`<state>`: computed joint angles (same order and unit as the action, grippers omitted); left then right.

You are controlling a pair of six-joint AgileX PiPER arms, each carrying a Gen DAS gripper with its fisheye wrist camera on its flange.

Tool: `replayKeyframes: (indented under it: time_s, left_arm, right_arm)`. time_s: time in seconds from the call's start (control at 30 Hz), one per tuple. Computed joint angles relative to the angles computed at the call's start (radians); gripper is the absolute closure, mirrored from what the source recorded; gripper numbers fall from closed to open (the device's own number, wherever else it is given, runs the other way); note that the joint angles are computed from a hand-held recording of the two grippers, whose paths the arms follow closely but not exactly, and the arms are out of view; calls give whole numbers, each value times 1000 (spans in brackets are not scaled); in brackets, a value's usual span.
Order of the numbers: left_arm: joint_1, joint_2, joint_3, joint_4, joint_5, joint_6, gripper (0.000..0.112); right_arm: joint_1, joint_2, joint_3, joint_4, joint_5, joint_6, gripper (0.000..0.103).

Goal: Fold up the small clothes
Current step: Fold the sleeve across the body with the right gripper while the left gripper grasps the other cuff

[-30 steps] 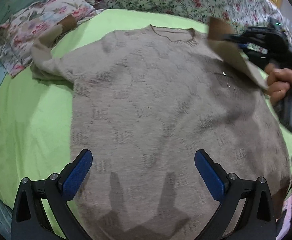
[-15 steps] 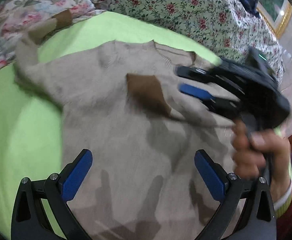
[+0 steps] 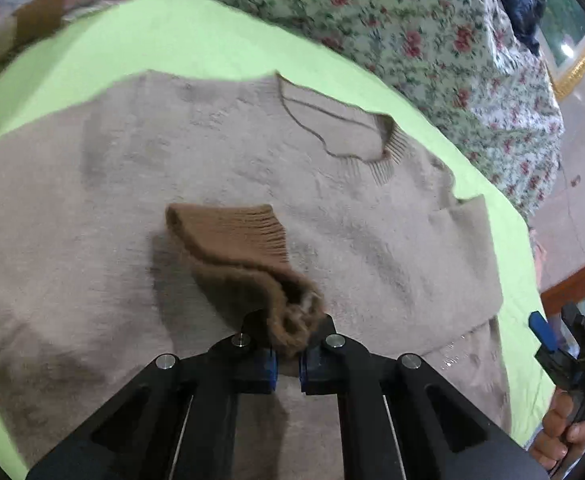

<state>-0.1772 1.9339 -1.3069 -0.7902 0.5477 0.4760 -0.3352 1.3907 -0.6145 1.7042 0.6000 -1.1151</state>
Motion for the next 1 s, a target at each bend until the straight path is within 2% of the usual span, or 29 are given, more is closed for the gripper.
replayKeyframes:
  time_s: [0.1,0.13,0.27,0.37,0.47,0.6,0.63,0.67,0.77,0.83,0.93,1.0]
  left_arm:
    - [22,-140,152,-73,-133,121,107]
    - [38,-157,178,-95,-150,153,107]
    - [93,-114,166,-141,-77,199,107]
    - [74,-111,177,-136,-106,194,106]
    - [81,-109,185,-157,-108,216,106]
    - [89,-108,198,-141,-104,209,106]
    - [77,-108,195,-112,-111,185,106]
    - [67,-111,193,-106,-113,183,106]
    - [56,-123,194,-176,-98,270,106]
    - [30,-116,188,-189,-114,293,106]
    - [5,-84,164,-101,-135,210,106]
    - [19,-79,168,-130,-121,240,106]
  right_arm:
    - [-105,-46,7,-136,-11,86,52]
    - [-128,-53,-1,-178,-36,107,50]
    - [-157,46,-90,-260,-86,153,48]
    - [-122,175,-210,-368,-106,222,47]
    - [-71,313,-359,-573,-138,378,46]
    - [-31,471,-523,-752,-101,533,47]
    - [-32,511,-566,-764,-65,531,76]
    - [-26,525,-589,-816,-69,565,94]
    - [-48,457,-546,-808,-139,510,95]
    - [-66,437,-528,-811,-156,511,95]
    - [-73,474,-554,-933,-131,622,92]
    - [-52,435,-508,-1062,-201,772,88]
